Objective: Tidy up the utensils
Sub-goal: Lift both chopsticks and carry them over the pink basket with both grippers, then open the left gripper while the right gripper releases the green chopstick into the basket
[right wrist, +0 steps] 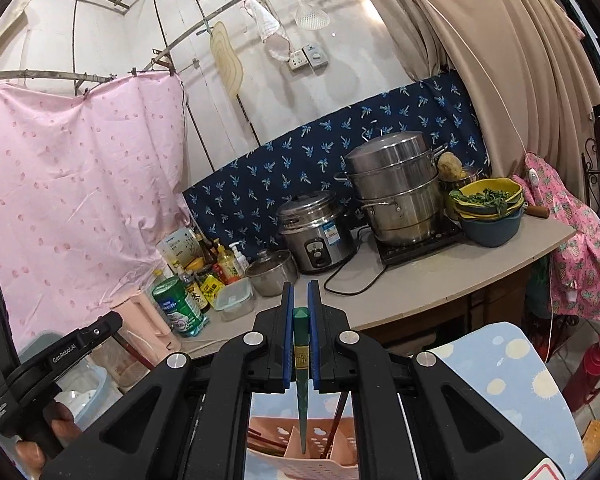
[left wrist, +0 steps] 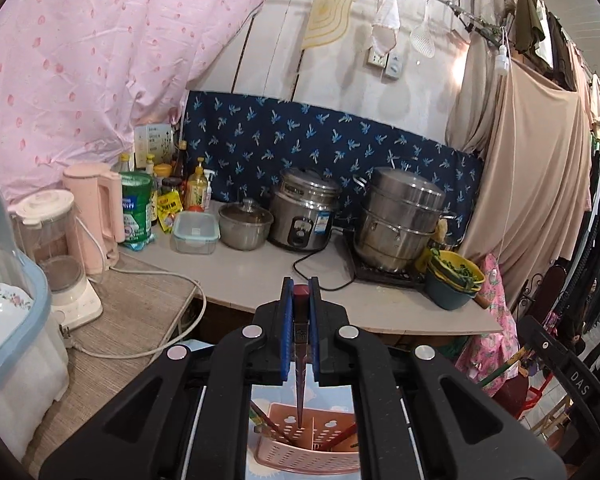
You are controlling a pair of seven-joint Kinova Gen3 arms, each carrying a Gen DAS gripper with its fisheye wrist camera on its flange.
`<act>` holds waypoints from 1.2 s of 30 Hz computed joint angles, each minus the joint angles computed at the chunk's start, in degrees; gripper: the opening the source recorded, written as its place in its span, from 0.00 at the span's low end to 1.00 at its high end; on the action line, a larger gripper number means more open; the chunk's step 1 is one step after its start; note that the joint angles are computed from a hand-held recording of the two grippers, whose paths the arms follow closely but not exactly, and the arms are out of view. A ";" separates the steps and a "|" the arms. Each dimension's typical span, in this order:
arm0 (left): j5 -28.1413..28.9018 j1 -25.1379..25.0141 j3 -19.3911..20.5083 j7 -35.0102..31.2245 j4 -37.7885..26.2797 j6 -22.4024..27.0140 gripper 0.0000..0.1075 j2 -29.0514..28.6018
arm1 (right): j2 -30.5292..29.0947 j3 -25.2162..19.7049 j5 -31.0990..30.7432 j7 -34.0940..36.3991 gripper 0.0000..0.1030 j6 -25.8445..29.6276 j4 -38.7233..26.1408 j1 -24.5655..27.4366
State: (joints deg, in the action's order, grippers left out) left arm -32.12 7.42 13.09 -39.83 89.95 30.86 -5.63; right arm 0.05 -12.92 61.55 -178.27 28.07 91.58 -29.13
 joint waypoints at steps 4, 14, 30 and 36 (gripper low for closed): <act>1.64 0.30 -1.22 -0.69 1.88 -1.83 0.06 1.59 | 2.51 1.16 -2.62 2.76 0.06 -0.96 0.03 -0.27; 6.37 2.45 -4.29 -5.40 4.14 -3.17 0.07 4.20 | 5.65 5.02 -9.86 8.60 0.06 -4.13 1.67 -2.46; 4.88 1.59 -2.47 -3.04 8.59 -0.35 0.31 -0.59 | 0.87 3.33 -12.45 10.57 0.13 -5.37 6.81 -2.59; 4.81 0.59 0.49 -3.55 13.06 2.67 0.32 -4.17 | -2.91 -2.20 -10.23 7.02 0.17 -2.76 12.80 -1.28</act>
State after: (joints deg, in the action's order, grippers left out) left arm -27.31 8.00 13.58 -43.38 103.01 33.53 -9.80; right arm -2.86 -15.12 51.33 -171.24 25.31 104.38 -30.41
